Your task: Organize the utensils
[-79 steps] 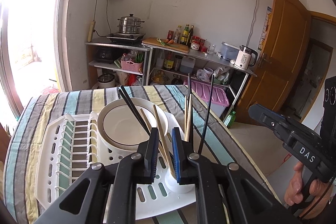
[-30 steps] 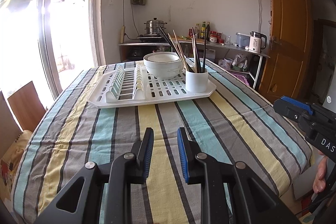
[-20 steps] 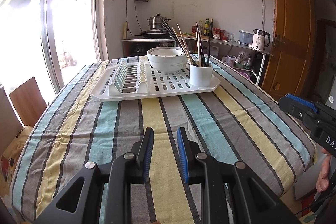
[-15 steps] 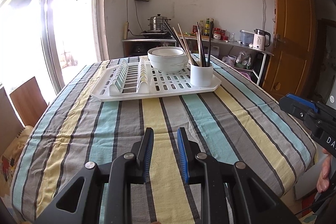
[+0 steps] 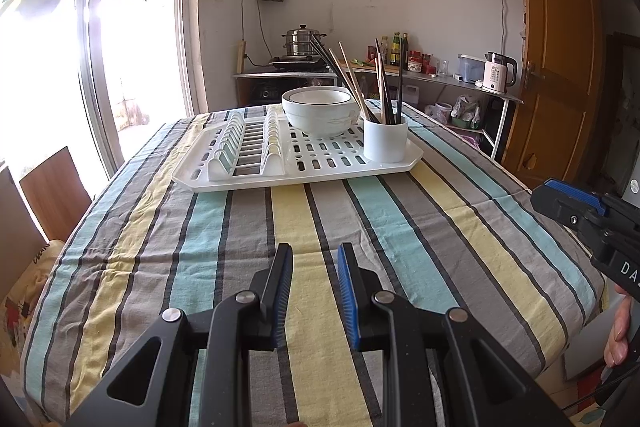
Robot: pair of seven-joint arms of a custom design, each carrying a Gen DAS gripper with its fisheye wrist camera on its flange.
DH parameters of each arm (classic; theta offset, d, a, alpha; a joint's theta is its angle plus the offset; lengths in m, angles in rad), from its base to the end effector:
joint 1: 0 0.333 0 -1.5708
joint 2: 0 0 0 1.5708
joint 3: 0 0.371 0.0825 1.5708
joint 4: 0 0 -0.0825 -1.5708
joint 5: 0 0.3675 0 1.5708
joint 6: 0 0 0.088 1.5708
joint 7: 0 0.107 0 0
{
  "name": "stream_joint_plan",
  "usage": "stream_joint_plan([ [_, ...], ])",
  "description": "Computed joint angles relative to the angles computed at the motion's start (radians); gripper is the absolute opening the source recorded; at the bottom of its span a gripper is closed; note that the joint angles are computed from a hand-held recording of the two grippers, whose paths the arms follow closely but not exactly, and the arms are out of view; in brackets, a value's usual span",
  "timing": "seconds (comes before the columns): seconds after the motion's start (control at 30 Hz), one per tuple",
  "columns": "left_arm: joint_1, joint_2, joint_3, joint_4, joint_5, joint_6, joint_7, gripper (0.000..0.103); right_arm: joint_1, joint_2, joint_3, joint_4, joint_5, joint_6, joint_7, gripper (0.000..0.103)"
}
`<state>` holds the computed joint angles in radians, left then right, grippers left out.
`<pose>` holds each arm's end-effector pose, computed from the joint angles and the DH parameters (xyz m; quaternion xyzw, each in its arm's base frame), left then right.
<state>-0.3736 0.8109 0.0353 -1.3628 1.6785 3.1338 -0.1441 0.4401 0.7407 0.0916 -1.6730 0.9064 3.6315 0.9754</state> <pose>0.6833 -0.3407 0.3176 -0.5172 0.7179 -0.3781 0.2724 0.6710 0.2574 0.3398 -0.6106 0.6084 -0.3189 0.3941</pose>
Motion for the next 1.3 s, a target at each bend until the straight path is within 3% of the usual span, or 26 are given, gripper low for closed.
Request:
stream_joint_plan([
  [1.0, -0.003, 0.005, 0.007, -0.001, -0.035, 0.018, 0.037, 0.023, -0.001, 0.000, -0.001, -0.008, -0.006, 0.003, 0.010, 0.029],
  [1.3, -0.016, 0.007, 0.031, -0.002, -0.067, 0.036, 0.054, 0.023, -0.001, 0.000, -0.002, -0.007, -0.005, 0.001, 0.008, 0.029],
])
